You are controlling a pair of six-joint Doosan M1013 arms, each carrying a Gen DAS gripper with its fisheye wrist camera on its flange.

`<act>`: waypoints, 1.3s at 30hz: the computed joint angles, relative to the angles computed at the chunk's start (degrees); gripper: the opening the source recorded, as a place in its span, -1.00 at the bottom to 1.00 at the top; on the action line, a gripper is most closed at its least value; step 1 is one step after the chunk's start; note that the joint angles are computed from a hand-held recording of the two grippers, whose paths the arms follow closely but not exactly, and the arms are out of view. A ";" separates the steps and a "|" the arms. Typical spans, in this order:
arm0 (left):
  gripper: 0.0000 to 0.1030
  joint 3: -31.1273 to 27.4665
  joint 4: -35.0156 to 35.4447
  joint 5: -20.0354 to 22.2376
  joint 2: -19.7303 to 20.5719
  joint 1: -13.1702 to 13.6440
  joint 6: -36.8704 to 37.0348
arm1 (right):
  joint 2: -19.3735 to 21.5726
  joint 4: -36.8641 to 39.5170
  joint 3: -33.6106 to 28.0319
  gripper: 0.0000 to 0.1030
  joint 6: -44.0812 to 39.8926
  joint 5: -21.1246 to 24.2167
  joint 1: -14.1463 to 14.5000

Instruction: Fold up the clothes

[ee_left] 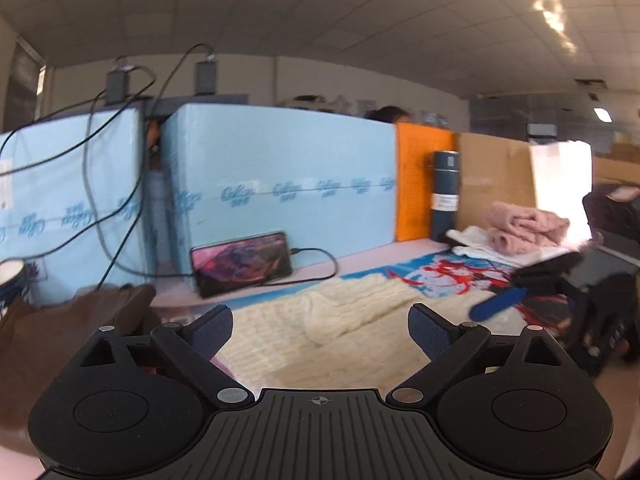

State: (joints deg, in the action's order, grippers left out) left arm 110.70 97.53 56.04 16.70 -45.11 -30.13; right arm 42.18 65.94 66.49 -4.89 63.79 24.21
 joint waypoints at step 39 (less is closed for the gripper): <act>-0.36 1.06 -9.32 -30.91 -4.78 4.39 24.52 | -0.88 -9.57 -5.35 -0.42 -7.92 8.26 -0.70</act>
State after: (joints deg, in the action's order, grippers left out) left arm 111.75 88.21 25.14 11.92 -40.72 -5.61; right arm 41.30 56.37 61.14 -12.81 72.05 23.51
